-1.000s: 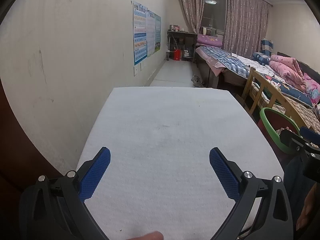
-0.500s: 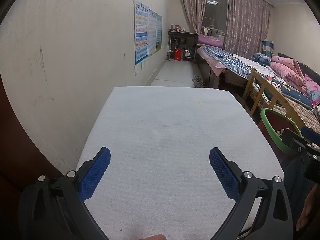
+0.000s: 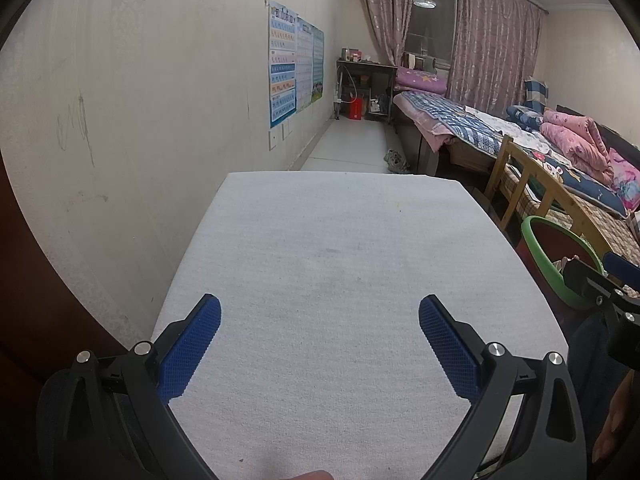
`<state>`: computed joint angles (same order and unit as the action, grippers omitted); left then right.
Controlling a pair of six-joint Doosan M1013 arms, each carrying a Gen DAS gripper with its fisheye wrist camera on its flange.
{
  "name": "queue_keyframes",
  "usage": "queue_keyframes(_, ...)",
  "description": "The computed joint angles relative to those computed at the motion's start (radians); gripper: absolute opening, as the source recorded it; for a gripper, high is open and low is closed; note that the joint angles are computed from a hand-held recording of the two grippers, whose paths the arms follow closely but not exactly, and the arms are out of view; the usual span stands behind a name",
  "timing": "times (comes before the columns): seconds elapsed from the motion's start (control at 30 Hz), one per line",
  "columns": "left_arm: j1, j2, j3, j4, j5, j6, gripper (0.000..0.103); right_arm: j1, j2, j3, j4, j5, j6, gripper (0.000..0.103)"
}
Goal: Collect trash
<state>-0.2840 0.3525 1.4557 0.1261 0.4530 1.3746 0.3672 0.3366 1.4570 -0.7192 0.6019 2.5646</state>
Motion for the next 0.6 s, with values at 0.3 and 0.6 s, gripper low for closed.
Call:
queue_keyframes(0.3, -0.003, -0.011, 0.016, 0.039, -0.047, -0.025, 0.095, 0.000, -0.001, -0.001, 0.006, 0.005, -0.005, 0.098)
queue_keyframes(0.6, -0.008, -0.004, 0.003, 0.023, -0.023, 0.009, 0.095, -0.001, -0.001, 0.000, 0.008, 0.004, -0.008, 0.098)
